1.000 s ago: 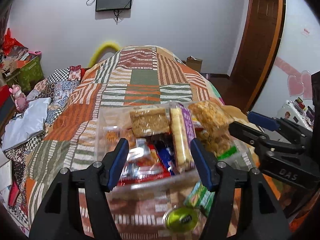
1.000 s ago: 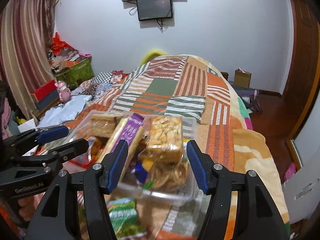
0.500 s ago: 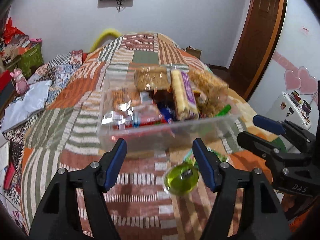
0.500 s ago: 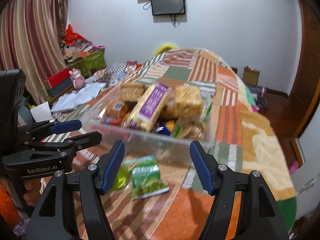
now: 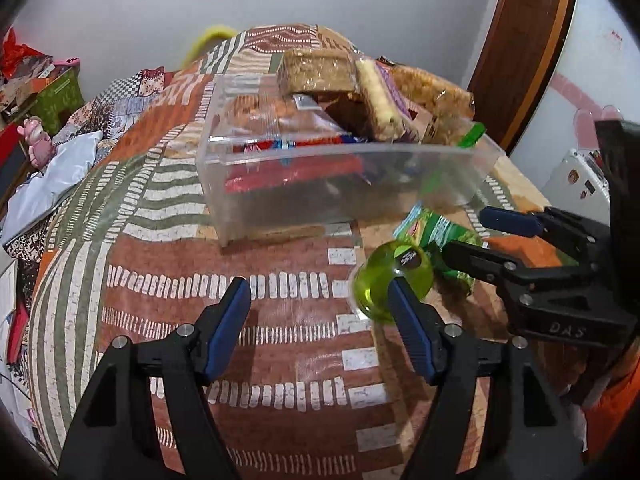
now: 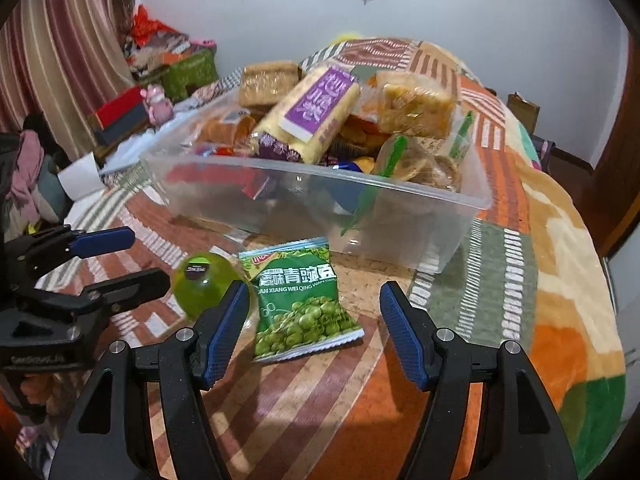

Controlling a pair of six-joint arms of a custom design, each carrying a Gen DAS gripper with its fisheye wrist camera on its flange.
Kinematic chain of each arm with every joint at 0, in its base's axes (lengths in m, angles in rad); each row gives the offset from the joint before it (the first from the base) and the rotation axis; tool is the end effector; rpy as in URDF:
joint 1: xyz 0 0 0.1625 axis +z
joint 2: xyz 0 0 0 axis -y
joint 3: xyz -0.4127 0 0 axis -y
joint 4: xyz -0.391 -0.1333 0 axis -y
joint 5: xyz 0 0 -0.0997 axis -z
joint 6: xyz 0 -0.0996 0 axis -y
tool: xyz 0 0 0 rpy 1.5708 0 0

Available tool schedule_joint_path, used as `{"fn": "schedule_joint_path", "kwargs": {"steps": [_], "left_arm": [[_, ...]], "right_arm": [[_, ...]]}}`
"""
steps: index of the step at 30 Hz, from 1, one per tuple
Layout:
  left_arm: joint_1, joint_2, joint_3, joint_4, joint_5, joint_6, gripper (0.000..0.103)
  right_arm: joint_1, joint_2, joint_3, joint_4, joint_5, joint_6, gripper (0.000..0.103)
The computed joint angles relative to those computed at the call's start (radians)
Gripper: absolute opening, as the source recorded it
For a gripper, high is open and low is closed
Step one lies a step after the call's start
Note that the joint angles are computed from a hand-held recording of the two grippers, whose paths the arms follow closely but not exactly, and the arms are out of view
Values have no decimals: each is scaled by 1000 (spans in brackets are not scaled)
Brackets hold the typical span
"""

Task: Organize snacks
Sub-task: 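Grasp the green pea bag with the right tool while the left grasps the green jelly cup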

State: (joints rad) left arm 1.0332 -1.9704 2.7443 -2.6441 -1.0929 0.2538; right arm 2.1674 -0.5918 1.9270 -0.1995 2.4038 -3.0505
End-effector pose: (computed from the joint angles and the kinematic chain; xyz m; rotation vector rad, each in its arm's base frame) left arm 0.0307 -0.2982 0.2143 0.9385 2.5011 -0.4906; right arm 0.2581 -0.2739 -0.0902 0.3674 -2.3467 0.8445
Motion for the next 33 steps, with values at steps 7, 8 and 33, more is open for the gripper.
{"fn": "schedule_joint_path", "kwargs": {"steps": [7,8,33], "left_arm": [[23,11,-8,-2,-30,4,73],[20,9,-6,3,-33,3,73],[-111,181,32,-72,-18,-134,56]], "right_arm": [[-43,31,-31,60,-44,-13,60],[-46,28,-26,54,-46,-15,56],[4,-122,189,-200,-27,26,50]]}}
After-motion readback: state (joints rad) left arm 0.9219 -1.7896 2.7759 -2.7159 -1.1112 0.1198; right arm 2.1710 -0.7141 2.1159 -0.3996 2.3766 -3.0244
